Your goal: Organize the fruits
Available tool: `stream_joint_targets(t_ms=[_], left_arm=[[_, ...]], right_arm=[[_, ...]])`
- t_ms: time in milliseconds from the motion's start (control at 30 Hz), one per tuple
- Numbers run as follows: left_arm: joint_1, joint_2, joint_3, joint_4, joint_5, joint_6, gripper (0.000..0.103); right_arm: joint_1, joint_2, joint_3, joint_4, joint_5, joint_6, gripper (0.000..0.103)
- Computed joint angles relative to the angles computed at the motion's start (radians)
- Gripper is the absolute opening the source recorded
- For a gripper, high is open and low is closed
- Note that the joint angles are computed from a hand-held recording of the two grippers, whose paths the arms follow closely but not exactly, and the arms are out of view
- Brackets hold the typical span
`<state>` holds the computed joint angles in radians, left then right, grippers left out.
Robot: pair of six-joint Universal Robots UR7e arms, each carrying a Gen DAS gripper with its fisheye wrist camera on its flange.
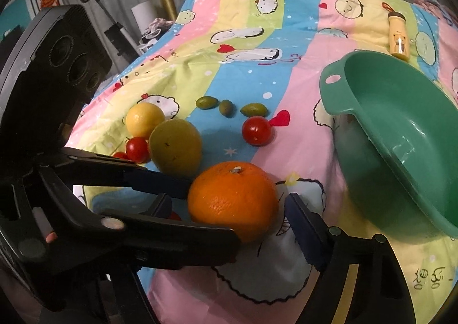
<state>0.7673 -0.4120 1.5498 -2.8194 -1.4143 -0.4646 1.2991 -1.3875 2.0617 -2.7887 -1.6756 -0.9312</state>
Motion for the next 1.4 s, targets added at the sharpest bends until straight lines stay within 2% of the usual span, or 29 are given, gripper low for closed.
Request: stream_joint_targets(t_ms=[67, 133, 333, 600, 767, 967, 1167, 1400], left_arm=[[-0.002, 0.004, -0.006, 0.007, 0.014, 0.002, 0.078], [-0.001, 0.005, -0.008, 0.007, 0.020, 0.002, 0.076], [-0.007, 0.006, -0.001, 0.008, 0.070, 0.019, 0.062], [-0.026, -0.023, 0.047, -0.045, 0.098, 0.027, 0.063], [-0.054, -0.037, 0.043, -0.077, 0.130, 0.081, 0.063], [-0.068, -0.003, -0.066, -0.050, 0.120, 0.166, 0.062], [-0.068, 0.099, -0.251, 0.020, 0.090, 0.243, 0.062], [-0.060, 0.199, -0.405, 0.135, 0.059, 0.217, 0.062]], right_arm=[[0.000, 0.003, -0.002, -0.002, 0.000, 0.000, 0.078], [0.005, 0.012, -0.003, -0.014, -0.017, -0.007, 0.069], [0.003, 0.013, 0.005, -0.045, -0.009, 0.012, 0.067], [0.017, -0.007, 0.037, -0.092, 0.003, 0.009, 0.066], [0.035, -0.036, 0.050, -0.143, 0.036, -0.017, 0.066], [0.037, -0.062, 0.033, -0.212, 0.093, -0.002, 0.066], [0.008, -0.057, -0.014, -0.270, 0.125, 0.036, 0.066], [-0.044, -0.043, -0.083, -0.185, 0.114, 0.119, 0.066]])
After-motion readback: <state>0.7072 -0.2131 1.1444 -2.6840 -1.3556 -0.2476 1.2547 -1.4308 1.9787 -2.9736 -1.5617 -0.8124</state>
